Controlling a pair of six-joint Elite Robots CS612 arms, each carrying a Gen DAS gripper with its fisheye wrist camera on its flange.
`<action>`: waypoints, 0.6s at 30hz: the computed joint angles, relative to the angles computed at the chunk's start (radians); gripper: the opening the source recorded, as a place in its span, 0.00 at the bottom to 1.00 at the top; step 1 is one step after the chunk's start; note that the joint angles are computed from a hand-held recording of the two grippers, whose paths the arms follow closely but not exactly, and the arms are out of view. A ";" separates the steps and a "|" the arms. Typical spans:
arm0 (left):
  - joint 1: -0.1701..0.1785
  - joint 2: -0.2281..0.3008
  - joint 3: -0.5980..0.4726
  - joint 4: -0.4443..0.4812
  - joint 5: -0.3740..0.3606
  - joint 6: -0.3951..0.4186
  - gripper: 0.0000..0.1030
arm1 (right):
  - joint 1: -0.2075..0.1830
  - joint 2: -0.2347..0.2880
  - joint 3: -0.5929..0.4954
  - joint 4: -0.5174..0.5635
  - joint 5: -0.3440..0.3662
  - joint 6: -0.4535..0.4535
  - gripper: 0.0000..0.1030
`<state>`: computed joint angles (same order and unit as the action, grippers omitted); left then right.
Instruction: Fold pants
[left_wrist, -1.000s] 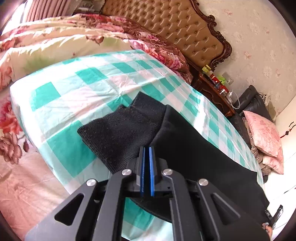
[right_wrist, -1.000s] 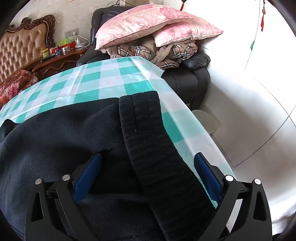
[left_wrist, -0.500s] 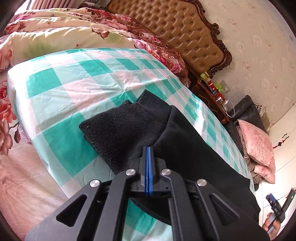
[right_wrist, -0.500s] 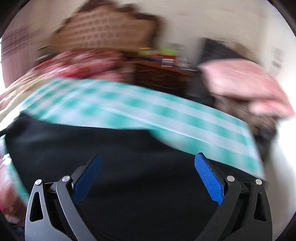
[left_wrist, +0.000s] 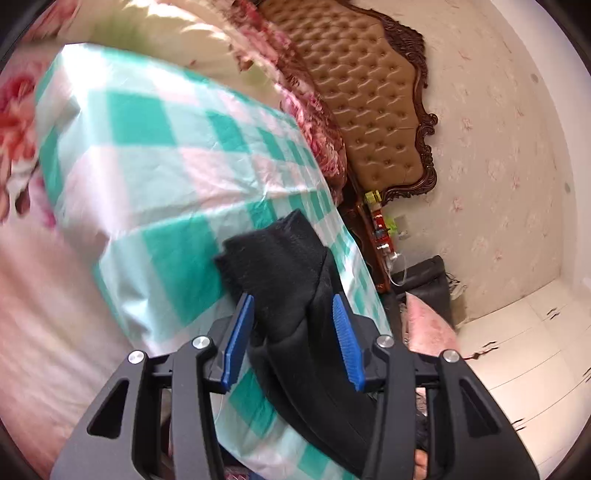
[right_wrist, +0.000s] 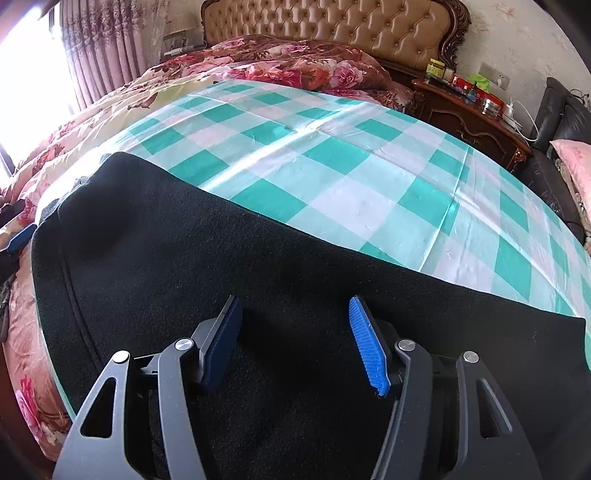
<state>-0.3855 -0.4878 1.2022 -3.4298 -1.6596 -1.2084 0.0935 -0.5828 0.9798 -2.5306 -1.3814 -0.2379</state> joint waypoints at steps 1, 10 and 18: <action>0.000 0.003 -0.005 0.018 -0.003 -0.007 0.42 | 0.001 0.002 0.000 -0.007 -0.010 -0.004 0.56; 0.006 0.025 -0.065 0.140 0.012 -0.134 0.36 | 0.008 0.013 -0.012 -0.017 -0.039 -0.003 0.62; 0.022 0.050 -0.090 0.129 -0.003 -0.165 0.10 | 0.008 0.014 -0.012 -0.021 -0.046 0.002 0.64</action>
